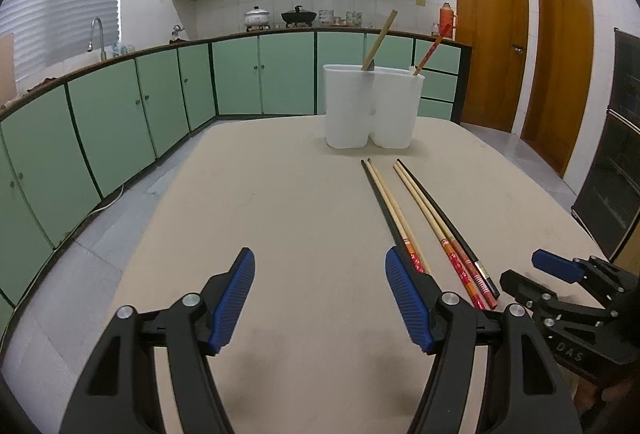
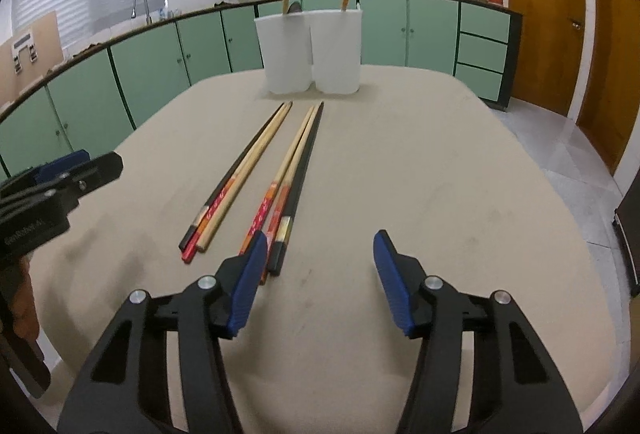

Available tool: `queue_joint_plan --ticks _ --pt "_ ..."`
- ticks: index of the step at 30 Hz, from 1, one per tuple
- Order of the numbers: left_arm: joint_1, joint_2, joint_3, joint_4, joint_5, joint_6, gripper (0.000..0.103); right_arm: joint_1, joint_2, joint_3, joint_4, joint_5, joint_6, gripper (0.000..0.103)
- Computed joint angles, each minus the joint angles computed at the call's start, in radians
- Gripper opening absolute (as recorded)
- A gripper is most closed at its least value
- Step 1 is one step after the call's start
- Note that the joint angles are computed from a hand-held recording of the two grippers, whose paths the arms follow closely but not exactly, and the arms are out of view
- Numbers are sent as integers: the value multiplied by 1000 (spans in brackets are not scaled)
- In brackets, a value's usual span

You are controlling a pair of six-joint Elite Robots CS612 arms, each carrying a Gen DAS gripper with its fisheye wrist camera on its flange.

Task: Organize utensils
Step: 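Move both open tools back toward the remaining chopsticks on the mat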

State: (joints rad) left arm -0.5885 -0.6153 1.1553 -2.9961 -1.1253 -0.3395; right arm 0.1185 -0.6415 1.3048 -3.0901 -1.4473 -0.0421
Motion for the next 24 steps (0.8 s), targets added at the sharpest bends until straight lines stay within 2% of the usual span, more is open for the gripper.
queue_joint_plan --ticks 5,14,19,22,24 --pt "2 -2 0 -3 -15 -1 67 3 6 -13 36 -6 -9 51" --pt "3 3 -8 6 -37 -2 67 4 5 -10 31 -11 -37 49" --pt "1 2 -4 5 -28 -9 67 2 7 -12 27 -88 -21 47" --pt "0 2 -2 9 -24 -16 67 -9 1 -3 27 -70 4 47" --pt "0 2 -2 11 -25 -20 67 -17 -4 8 31 -29 5 46"
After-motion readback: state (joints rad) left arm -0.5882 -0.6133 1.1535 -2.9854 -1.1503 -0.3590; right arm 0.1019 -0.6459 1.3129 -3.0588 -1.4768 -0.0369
